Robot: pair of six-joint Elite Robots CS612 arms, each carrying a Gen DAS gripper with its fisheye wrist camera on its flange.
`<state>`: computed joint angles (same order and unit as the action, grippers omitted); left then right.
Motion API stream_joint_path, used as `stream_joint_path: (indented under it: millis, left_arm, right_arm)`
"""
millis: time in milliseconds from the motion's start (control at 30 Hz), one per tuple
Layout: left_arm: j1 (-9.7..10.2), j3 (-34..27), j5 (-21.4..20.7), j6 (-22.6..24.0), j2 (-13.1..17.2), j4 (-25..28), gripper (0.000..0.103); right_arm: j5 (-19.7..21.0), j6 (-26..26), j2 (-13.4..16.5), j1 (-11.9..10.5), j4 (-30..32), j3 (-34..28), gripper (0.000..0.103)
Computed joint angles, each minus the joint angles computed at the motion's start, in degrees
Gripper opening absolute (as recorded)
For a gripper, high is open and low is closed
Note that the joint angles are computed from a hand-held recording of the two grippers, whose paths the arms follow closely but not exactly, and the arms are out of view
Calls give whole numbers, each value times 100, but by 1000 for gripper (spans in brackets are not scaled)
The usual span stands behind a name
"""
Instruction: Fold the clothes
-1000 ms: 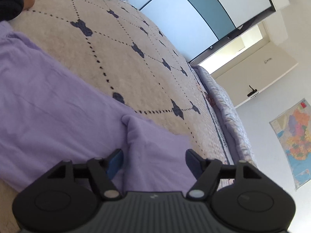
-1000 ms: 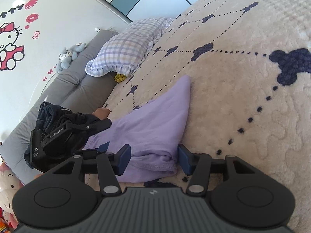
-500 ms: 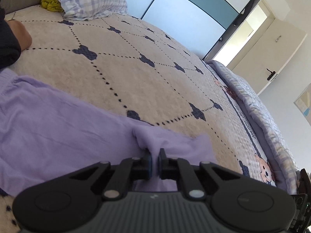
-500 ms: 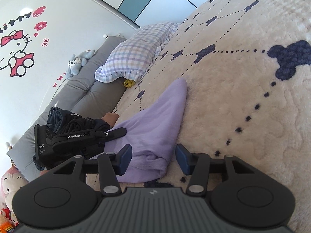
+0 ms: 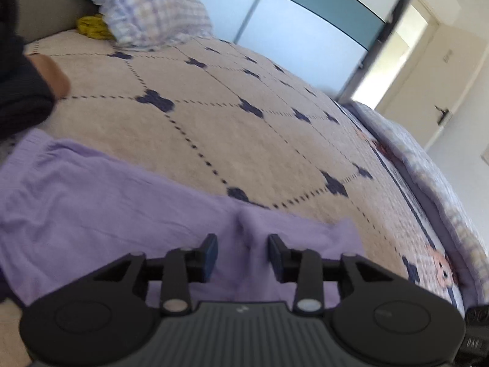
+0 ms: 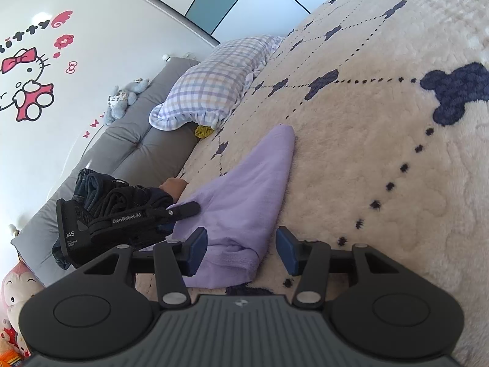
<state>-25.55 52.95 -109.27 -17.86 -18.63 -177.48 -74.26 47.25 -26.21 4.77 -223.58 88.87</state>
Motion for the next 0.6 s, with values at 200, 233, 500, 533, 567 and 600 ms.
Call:
stream_joint_path:
  millis: [200, 233, 500, 533, 567, 600]
  left_arm:
    - [-64, 116, -400, 719, -101, 37, 51]
    - [-84, 25, -279, 698, -70, 200, 60]
    - [23, -1326, -877, -74, 607, 1214, 38]
    - [8, -1300, -823, -27, 589, 1241, 25]
    - [-6, -1252, -750, -21, 565, 1223, 12]
    - [-13, -1201, -706, -23, 551, 1103, 12]
  right_arm:
    - [-50, -32, -48, 13, 155, 8, 53]
    - [-65, -33, -69, 17, 213, 13, 54]
    - [-13, -53, -9, 6, 90, -24, 55]
    - [-6, -54, -2, 5, 68, -26, 55]
    - [-4, -62, 3, 5, 50, -27, 55]
    - [-13, -84, 4, 9, 40, -26, 55]
